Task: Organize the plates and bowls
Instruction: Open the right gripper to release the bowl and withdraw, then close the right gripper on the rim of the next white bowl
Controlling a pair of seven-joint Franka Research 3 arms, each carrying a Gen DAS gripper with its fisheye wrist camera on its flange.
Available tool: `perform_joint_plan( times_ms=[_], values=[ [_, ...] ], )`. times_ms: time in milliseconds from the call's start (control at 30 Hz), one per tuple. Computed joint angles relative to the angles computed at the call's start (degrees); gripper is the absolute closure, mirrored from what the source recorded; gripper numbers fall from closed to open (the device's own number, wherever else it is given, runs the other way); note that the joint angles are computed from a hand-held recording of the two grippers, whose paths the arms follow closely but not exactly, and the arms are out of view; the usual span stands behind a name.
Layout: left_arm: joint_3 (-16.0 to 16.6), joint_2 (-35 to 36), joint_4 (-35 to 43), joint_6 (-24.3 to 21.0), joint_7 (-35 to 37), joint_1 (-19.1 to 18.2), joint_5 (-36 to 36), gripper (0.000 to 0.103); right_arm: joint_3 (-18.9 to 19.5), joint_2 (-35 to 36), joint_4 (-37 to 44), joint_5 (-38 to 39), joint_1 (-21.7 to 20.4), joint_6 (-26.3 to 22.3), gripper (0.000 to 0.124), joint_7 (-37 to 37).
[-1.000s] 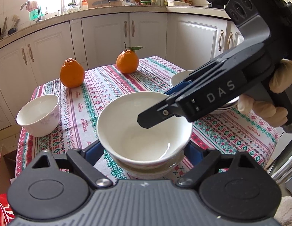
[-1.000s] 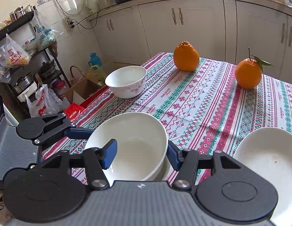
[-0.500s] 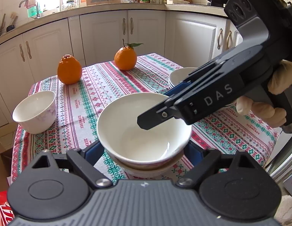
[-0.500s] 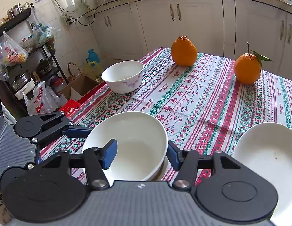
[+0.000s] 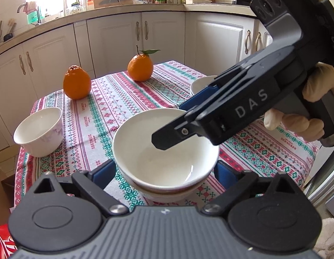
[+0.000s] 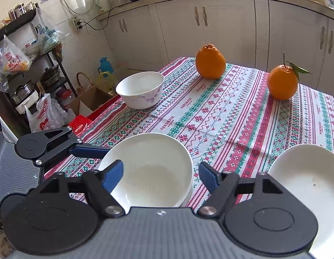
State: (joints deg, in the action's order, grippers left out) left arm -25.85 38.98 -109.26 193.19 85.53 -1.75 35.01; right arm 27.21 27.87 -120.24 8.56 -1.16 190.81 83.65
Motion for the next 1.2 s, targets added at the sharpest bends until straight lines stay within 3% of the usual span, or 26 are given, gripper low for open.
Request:
perform_joint_plan(
  times_ms=[133, 267, 433, 533, 733, 833, 1000, 1100, 1200],
  values=[
    [-1.0, -1.0, -1.6, 0.6, 0.1, 1.8, 1.2, 0.005, -0.4, -0.6, 0.3, -0.5, 0.4, -0.5, 0.033, -0.6],
    [0.2, -3.0, -3.6, 2.1, -0.5, 2.4, 2.0, 0.005, -3.2, -1.2, 1.6, 0.2, 3.4, -1.7, 0.029, -2.0],
    [6.4, -5.5, -4.8, 4.8, -1.6, -0.8, 0.6, 0.004, -6.8, -0.9, 5.0, 1.8, 7.4, -3.6, 0.027, -4.8],
    [7.3, -5.5, -4.7, 6.2, -2.5, -0.1, 1.5, 0.004, -9.4, 0.0, 7.9, 3.1, 10.3, -5.5, 0.026, -6.6],
    [17.7, -4.9, -3.2, 10.1, -0.7, -8.7, -7.1, 0.004, -13.8, 3.1, 15.8, 5.2, 15.4, -11.1, 0.026, -9.8],
    [20.9, -3.8, -1.8, 11.2, 0.7, -11.5, -11.9, 0.004, -16.2, 5.0, 20.5, 5.6, 18.0, -14.0, 0.026, -11.1],
    [24.4, -0.5, 2.6, 11.3, 3.0, -14.7, -19.0, 0.004, -19.0, 9.6, 30.0, 5.4, 20.7, -19.9, 0.026, -12.8],
    [24.5, 1.7, 5.9, 9.8, 2.8, -14.6, -20.6, 0.004, -20.4, 13.9, 37.6, 4.8, 21.6, -24.8, 0.026, -13.3],
    [26.7, 4.0, 9.0, 9.2, 2.9, -16.7, -23.5, 0.004, -20.5, 19.2, 46.9, 4.8, 21.5, -30.7, 0.026, -13.9]
  ],
)
